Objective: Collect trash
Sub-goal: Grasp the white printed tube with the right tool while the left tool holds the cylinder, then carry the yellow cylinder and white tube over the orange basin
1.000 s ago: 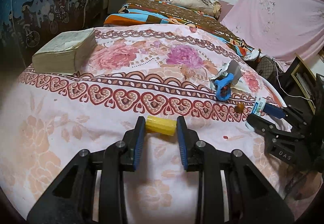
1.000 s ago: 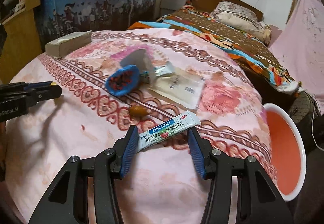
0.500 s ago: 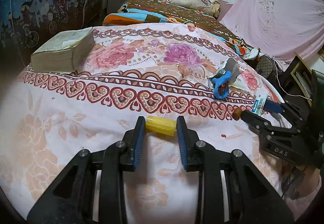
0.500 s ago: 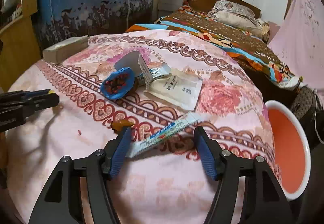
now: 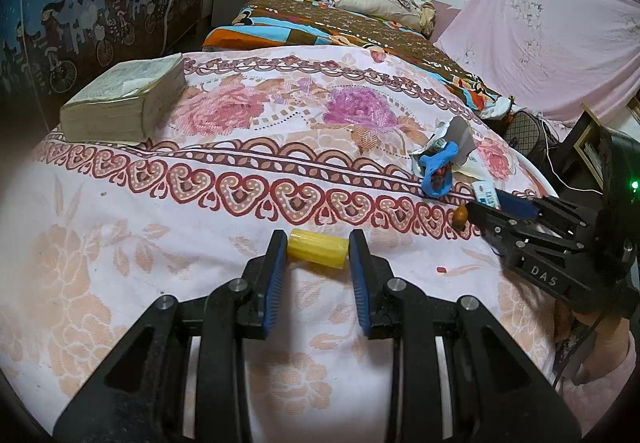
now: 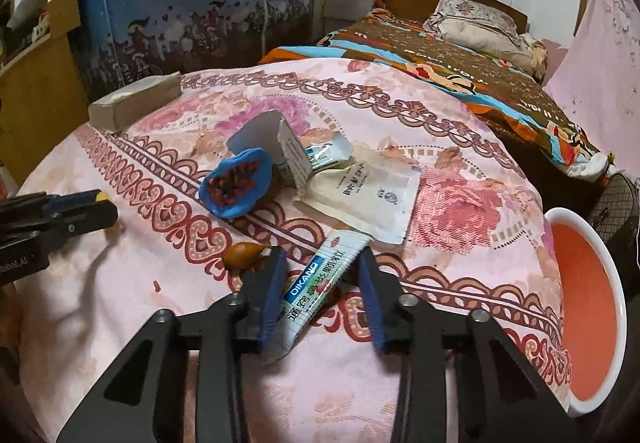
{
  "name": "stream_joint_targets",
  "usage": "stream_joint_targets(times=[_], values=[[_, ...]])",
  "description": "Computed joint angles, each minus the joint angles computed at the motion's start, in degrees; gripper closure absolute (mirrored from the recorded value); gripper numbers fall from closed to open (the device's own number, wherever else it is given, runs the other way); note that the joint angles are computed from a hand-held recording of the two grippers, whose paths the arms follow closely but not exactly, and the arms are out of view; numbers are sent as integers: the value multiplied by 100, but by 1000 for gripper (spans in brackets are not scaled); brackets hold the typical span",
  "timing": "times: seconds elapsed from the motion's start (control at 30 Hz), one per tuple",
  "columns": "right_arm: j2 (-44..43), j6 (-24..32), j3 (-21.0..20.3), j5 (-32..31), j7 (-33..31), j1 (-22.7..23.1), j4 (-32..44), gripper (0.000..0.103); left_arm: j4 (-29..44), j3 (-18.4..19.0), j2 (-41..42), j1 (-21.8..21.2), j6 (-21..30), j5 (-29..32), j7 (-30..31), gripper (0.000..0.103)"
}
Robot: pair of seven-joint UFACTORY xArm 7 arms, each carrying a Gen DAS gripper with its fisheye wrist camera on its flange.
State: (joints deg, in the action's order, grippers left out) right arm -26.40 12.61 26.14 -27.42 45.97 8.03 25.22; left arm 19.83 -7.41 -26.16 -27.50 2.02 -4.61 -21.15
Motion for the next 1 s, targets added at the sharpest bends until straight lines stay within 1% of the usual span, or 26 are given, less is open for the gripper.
stream_joint_targets(times=[0.07, 0.1, 0.13, 0.17, 0.23, 0.37, 0.47, 0.6, 0.7, 0.83, 0.87, 0.9, 0.93, 1.0], values=[[38, -51, -23, -13, -67, 44, -5, 83, -5, 82, 9, -101, -43, -43, 28, 88], [39, -105, -43, -15, -107, 70, -24, 89, -14, 107, 1, -146, -77, -60, 40, 88], [15, -162, -22, -34, -113, 59, -55, 93, -18, 90, -7, -151, -103, -59, 38, 88], [13, -164, -13, -21, -122, 52, -56, 94, -30, 49, -16, -135, -147, -45, 28, 88], [-78, -214, 128, -86, -34, -70, -97, 98, -66, -62, -50, -91, -283, 10, -6, 88], [-276, -401, 296, -123, 41, -208, -233, 99, -103, -250, -102, 1, -497, 139, -106, 88], [-472, -604, 453, -93, 136, -386, -352, 99, -75, -284, -82, 2, -546, 202, -188, 88], [-758, -958, 485, 143, 110, -485, -593, 99, -53, -362, -57, 20, -628, 256, -325, 88], [-1028, -1297, 569, 355, 66, -609, -796, 99, -51, -508, -50, 92, -815, 312, -444, 88], [-1580, -1905, 803, 668, 68, -819, -1162, 99, -30, -1231, -105, 672, -1229, 399, -700, 88], [-1812, -2123, 909, 786, 103, -909, -1292, 99, -13, -1493, -132, 894, -1350, 401, -759, 88], [-2105, -2428, 967, 1002, 30, -962, -1448, 99, 14, -1834, -178, 1186, -1506, 386, -809, 88], [-2158, -2492, 1048, 978, 105, -1046, -1473, 99, 41, -2164, -232, 1465, -1654, 349, -843, 88], [-2529, -2777, 1221, 1205, 81, -1209, -1608, 99, 123, -2692, -300, 1899, -1900, 258, -854, 88]])
